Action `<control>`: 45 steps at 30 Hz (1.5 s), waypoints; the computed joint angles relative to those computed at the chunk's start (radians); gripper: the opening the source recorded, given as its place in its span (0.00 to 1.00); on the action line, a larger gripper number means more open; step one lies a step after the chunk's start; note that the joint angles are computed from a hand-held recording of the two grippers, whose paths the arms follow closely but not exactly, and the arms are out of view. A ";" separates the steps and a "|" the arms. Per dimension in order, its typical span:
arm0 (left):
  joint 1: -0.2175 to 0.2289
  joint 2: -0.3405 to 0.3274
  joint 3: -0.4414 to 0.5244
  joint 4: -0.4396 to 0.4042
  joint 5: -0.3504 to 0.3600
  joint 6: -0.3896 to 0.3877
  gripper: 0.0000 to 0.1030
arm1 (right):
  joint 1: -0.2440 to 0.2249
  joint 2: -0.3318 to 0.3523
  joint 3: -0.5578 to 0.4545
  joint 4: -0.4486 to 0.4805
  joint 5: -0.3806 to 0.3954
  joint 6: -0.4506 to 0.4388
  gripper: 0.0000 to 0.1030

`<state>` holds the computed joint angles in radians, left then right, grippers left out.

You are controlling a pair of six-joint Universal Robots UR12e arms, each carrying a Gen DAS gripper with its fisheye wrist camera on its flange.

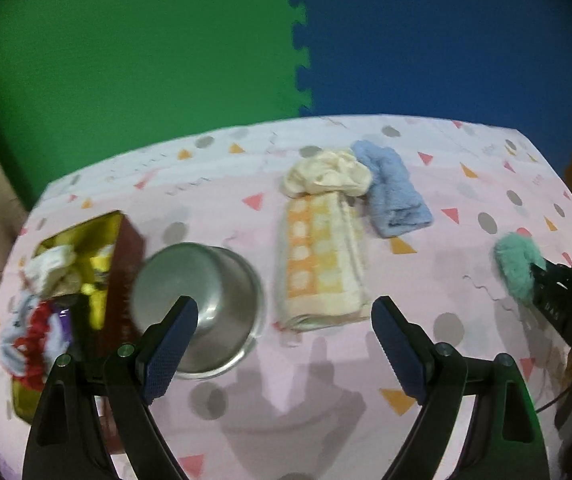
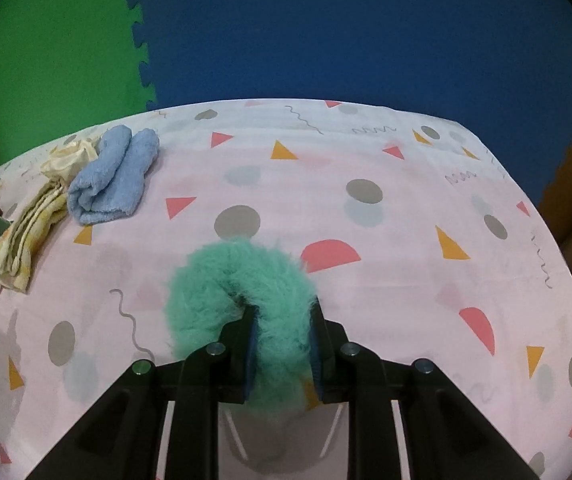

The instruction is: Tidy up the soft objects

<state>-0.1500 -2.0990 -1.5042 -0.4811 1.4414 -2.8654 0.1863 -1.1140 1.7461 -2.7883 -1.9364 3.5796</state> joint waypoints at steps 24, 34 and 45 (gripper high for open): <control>-0.037 -0.120 0.145 -0.143 0.011 -0.028 0.29 | -0.005 -0.007 0.009 -0.007 0.014 -0.001 0.23; -0.027 -0.069 0.088 -0.128 -0.025 -0.015 0.27 | -0.003 -0.006 0.006 -0.003 0.011 -0.001 0.23; -0.013 0.001 0.023 -0.117 -0.066 0.003 0.27 | -0.003 -0.006 0.006 -0.003 0.011 0.001 0.23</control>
